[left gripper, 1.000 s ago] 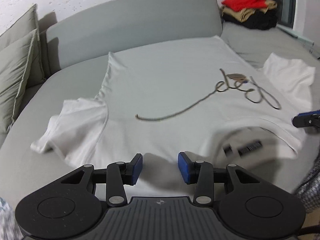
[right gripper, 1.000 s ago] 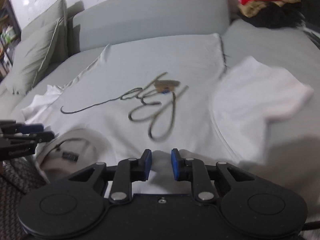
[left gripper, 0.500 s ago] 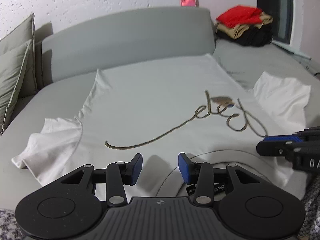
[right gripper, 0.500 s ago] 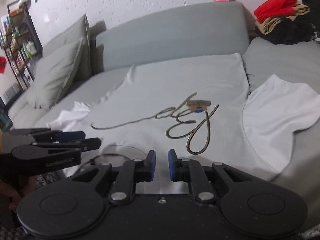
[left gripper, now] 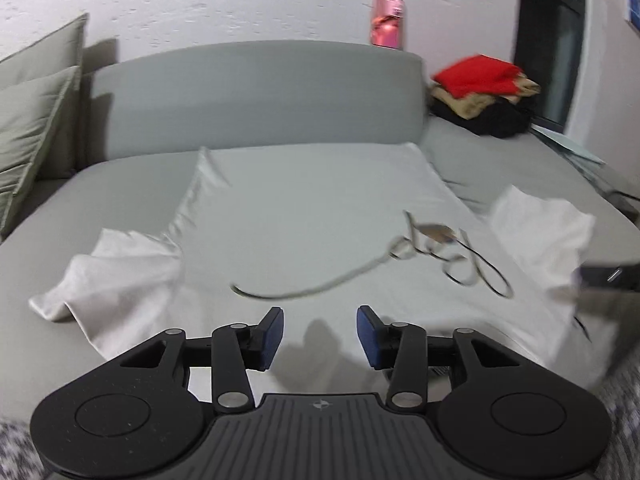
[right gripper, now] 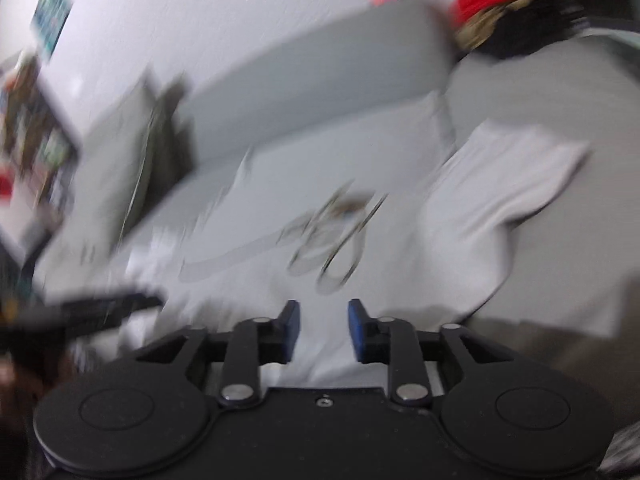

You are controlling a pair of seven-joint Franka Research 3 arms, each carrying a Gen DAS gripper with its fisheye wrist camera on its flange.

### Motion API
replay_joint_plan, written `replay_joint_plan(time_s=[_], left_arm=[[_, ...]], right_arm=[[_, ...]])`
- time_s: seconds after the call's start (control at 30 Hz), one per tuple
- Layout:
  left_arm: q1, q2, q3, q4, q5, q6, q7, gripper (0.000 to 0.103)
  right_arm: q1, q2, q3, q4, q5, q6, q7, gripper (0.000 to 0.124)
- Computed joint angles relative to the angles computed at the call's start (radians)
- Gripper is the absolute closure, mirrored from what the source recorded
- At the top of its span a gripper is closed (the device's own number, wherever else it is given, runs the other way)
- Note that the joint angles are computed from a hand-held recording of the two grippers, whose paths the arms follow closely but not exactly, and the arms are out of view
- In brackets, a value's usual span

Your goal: Fold clothes

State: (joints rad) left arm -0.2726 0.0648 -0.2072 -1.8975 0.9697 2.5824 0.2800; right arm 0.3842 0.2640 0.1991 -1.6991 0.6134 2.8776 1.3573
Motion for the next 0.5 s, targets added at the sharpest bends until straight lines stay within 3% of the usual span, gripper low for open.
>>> replay_joint_plan(time_s=[0.07,0.13,0.3,0.4,0.5], left_arm=[[0.0,0.028,0.003,0.036,-0.026,-0.042,-0.001,0.059],[0.003,0.046,0.009,0.057,-0.067,-0.039,-0.004,0.058],[-0.011,0.072,0.015,0.084,-0.093,-0.048,0.034,0.055],[-0.025,0.08,0.017,0.09,-0.073,-0.058,0.068,0.051],[-0.032,0.085,0.019,0.092,-0.065,-0.06,0.087,0.05]], right_arm=[[0.05,0.011,-0.076,-0.005,-0.081,0.099,0.164,0.076],[0.094,0.031,-0.16,0.008,-0.17,0.152,0.352,0.075],[0.144,0.093,-0.307,0.067,-0.256,0.161,0.724,0.077],[0.132,0.131,-0.33,0.108,-0.28,0.119,0.855,0.082],[0.106,0.173,-0.314,0.157,-0.33,0.1,0.886,0.089]])
